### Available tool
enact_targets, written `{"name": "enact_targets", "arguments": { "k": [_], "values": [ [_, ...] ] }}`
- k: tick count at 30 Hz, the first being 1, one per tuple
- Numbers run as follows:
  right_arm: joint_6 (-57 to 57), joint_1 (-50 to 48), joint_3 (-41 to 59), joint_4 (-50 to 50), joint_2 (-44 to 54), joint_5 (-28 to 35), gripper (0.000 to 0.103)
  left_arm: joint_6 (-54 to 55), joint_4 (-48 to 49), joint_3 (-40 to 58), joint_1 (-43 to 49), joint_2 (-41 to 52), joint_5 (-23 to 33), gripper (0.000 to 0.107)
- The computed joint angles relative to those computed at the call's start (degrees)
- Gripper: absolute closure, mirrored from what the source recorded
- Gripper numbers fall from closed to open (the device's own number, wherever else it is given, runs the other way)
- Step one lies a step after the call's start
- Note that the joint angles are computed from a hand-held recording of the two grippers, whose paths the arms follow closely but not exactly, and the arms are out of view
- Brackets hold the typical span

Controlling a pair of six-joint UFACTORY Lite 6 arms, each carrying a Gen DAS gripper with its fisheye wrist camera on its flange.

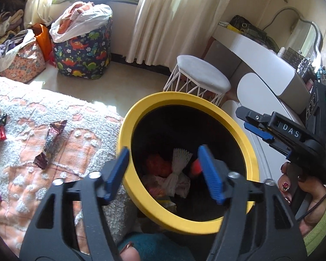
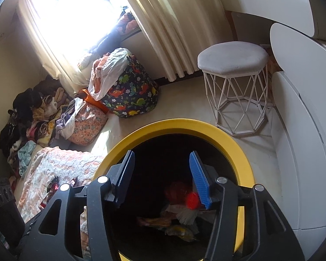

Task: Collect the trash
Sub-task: 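Open both grippers over the bin to drop the wrapper and red tube, then move both open grippers from the bin back over the bed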

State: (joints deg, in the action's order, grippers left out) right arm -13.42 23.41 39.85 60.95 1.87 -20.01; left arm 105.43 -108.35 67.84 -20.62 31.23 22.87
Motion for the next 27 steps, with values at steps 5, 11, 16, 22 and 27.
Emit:
{"name": "enact_targets", "arguments": {
  "k": [5,11,16,22,27],
  "values": [
    [-3.11,2.17,2.47,2.11,1.75,-0.64,0.048,10.00,-10.10,-4.26,1.51,-3.90,0.42,0.024],
    [-6.36,5.64,5.34,4.09,2.67,-2.34,0.047,23.26,-22.66,-9.17,3.83,-9.06,-0.59,0.020],
    [-8.90,9.04,8.27,5.58,4.10,-3.74,0.046,26.93,-25.73,-10.79,7.13,-11.59,-0.47,0.020],
    [-13.85,13.21,13.27,7.89,7.50,-4.84,0.044,27.82,-25.66,-11.84,11.73,-13.27,0.72,0.020],
    [-17.96,15.72,19.08,10.87,12.03,-3.94,0.044,24.24,-21.82,-11.39,17.38,-13.32,2.19,0.020]
  ]
}}
